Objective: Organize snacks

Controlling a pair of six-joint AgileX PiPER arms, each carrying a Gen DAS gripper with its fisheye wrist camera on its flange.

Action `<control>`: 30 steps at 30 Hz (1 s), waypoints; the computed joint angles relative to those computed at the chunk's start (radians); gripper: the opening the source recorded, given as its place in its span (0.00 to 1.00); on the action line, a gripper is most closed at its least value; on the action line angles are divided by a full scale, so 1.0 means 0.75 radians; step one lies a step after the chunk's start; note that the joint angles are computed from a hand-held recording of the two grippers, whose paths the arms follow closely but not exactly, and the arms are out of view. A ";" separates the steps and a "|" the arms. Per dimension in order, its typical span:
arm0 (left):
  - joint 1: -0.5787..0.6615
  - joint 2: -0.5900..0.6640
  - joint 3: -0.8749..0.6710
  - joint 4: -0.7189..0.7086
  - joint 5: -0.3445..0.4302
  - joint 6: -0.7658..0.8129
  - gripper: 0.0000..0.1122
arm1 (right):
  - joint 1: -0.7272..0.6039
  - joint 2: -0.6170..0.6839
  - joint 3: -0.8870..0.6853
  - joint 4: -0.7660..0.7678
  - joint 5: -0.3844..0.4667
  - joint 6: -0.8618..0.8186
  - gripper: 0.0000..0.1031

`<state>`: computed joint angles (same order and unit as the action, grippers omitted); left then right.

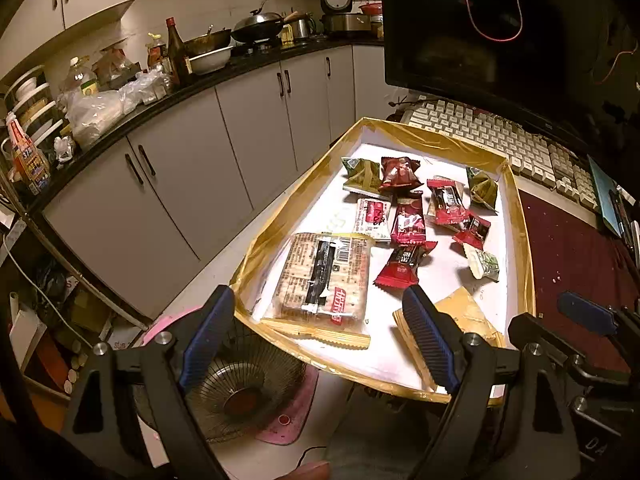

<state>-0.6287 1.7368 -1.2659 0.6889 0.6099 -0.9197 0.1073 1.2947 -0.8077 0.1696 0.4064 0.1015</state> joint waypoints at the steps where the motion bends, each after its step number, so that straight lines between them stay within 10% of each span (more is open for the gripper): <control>1: 0.000 -0.001 0.002 0.001 0.000 -0.002 0.77 | 0.005 0.001 -0.001 -0.013 0.001 0.013 0.68; 30: 0.001 0.037 -0.026 0.003 0.003 0.009 0.77 | 0.050 0.025 -0.013 -0.132 -0.019 0.152 0.68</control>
